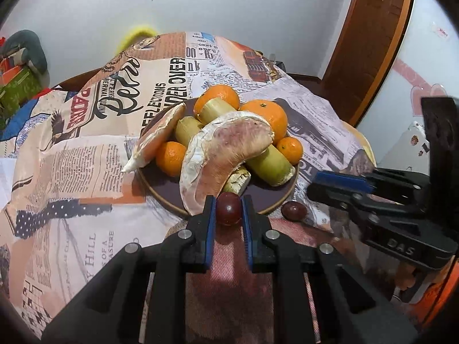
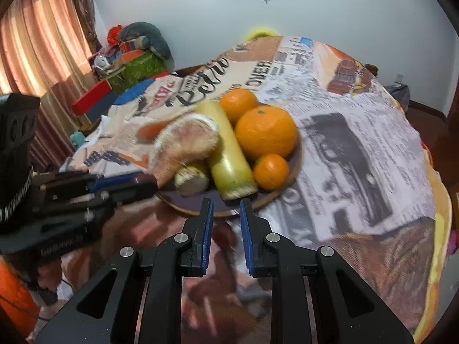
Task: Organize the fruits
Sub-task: 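Grasp a brown date with the right tool while the left tool grasps the other date, then carry both dates onto the plate rim and open both tools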
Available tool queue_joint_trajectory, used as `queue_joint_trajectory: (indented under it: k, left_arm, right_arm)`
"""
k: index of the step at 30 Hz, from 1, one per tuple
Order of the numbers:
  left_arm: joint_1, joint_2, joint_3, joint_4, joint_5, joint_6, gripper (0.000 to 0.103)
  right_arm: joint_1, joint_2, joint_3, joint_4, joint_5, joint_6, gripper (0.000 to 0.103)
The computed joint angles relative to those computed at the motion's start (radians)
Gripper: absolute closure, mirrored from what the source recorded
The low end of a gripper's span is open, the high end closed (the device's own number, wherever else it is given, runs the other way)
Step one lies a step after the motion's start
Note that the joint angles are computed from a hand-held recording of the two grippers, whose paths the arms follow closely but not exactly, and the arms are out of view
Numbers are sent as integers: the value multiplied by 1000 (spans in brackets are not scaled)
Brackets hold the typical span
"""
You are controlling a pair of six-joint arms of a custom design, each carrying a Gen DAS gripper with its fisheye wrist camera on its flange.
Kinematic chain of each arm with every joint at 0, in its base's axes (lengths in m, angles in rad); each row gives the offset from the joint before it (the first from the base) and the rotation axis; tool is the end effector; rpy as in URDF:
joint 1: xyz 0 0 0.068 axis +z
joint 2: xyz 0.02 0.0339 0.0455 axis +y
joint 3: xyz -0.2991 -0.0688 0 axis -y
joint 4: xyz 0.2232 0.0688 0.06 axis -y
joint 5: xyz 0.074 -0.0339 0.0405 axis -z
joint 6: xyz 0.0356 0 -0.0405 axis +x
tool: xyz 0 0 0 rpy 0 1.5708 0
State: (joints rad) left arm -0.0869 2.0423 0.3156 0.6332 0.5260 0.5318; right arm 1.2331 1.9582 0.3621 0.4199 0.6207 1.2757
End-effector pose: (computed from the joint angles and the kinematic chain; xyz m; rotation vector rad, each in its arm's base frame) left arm 0.2262 -0.0376 0.0571 0.9236 2.3480 -0.5260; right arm 0.0947 0.2072 0.0707 0.2073 2.4234 0.2189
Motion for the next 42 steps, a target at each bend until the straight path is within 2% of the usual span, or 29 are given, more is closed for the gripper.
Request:
queue_joint_trajectory:
  k: [2,6,14,18,19,20,22,27,31,37,42]
  left_arm:
    - [-15,21,-4,38,-22,-12,86]
    - [-29,52,7,55,-37,-22,86]
    - [-53,74,17,63,-58,-26,86]
    - [-50,89,28,47,-53,-15,86]
    - [-47,86,33,33,-48,-13,85]
    - [-41,83,41,14,-40,-11,82]
    - [-33,80,53,-16,-25,-6,79]
    - [-34,69,38,-7,-33,3,74]
    - [-11,43,25,-17,-17,17,71]
    - [36,-15,15,-40,16,22,60]
    - [58,-46,1,-21,17,22,57]
  right_arm:
    - [12,5,-35,28,-19,33,77]
    - [14,37,-70,95,-45,57,77]
    - [-24,117,-21,175,-94,-36,77]
    - [-29,129,14,143,-113,-68,77]
    - [-26,127,16,137,-111,-69,82]
    - [-26,127,12,151,-118,-78,85]
    - [-23,132,4,182,-129,-87,85]
    - [-18,128,17,154,-121,-91,89]
    - [-12,88,6,137,-98,-86,89]
    - [-7,22,36,52,-44,-114,89]
    - [-56,57,80,54,-70,-182,89]
